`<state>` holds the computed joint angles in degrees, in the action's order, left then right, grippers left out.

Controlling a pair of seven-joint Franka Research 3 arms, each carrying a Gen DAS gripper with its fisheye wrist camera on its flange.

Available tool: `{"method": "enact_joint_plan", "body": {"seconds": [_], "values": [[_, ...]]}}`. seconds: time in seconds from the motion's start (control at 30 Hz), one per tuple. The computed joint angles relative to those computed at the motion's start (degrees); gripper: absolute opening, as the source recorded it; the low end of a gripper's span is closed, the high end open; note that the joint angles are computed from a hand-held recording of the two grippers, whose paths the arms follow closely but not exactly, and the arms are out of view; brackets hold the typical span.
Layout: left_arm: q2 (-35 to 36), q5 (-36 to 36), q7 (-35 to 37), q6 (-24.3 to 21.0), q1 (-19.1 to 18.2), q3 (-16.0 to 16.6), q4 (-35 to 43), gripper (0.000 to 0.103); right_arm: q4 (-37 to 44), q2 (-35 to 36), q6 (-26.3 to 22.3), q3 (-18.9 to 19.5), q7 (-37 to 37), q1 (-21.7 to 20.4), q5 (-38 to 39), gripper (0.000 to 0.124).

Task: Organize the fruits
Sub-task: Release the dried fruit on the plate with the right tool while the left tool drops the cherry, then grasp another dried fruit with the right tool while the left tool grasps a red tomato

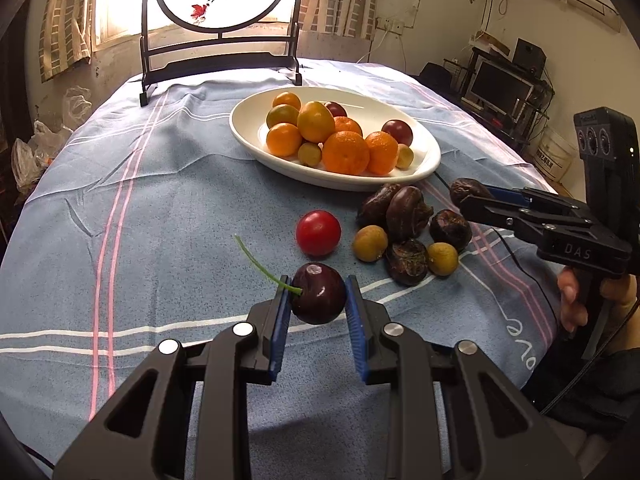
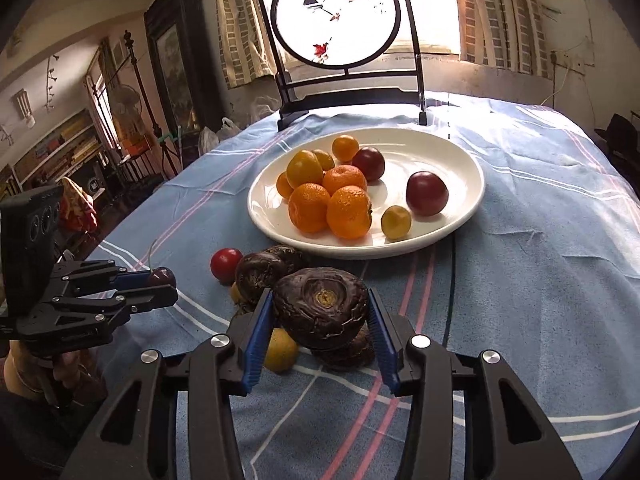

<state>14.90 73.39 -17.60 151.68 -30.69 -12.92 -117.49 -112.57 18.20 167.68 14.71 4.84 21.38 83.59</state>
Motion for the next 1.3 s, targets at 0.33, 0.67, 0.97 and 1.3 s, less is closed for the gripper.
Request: {"method": "enact_joint_plan", "body": {"seconds": [0.33, 0.67, 0.97, 1.3], "values": [[-0.7, -0.9, 4.9, 0.3, 1.8, 0.1, 4.3, 0.026, 4.4, -1.6, -2.4, -4.1, -3.8, -0.6, 8.2, 0.046], [16.1, -20.7, 31.0, -0.5, 4.6, 2.1, 29.2, 0.026, 27.0, 17.2, -3.7, -12.0, 37.3, 6.7, -31.7, 0.046], [23.3, -31.2, 38.2, -3.7, 1.6, 7.1, 38.9, 0.065, 33.8, 22.9, -1.2, -8.2, 43.4, 4.9, -42.1, 0.065], [8.1, -14.6, 23.5, -2.8, -5.4, 10.0, 16.4, 0.074, 8.3, 9.7, 10.5, 18.7, 20.4, -18.3, -28.0, 0.065]]}}
